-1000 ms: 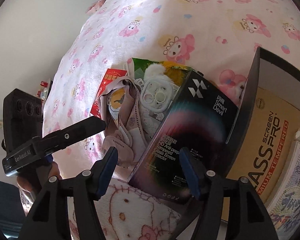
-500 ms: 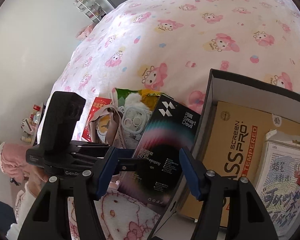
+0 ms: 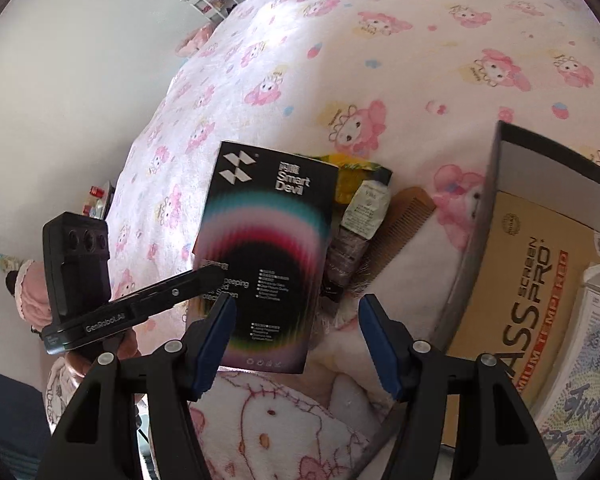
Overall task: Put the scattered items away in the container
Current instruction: 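Carry the Smart Devil box with the left tool over the black box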
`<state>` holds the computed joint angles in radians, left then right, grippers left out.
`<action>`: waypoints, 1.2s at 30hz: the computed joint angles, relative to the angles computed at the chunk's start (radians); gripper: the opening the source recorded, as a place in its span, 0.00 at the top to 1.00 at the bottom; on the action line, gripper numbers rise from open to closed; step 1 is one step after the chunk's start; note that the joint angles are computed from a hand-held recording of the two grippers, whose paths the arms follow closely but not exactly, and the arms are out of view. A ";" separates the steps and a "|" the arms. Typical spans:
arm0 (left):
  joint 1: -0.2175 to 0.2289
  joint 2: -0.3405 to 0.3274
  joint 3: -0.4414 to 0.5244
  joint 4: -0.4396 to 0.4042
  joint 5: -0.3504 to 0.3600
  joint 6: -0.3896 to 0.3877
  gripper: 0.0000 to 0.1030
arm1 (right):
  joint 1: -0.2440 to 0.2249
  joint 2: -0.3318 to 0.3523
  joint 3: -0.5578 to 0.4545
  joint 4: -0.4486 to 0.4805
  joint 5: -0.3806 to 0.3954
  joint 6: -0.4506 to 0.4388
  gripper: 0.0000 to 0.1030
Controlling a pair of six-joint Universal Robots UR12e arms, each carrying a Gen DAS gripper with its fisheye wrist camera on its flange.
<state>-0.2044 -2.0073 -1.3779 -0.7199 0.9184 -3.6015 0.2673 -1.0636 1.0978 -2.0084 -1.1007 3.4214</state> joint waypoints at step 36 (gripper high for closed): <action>-0.093 -0.046 0.180 0.031 -0.063 0.141 0.71 | -0.062 -0.191 0.249 -0.304 0.041 0.095 0.49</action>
<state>-0.2970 -2.0528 -1.1979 -0.6888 0.8549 -3.4600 0.2050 -1.2549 1.3465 -2.3125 -1.0597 3.5166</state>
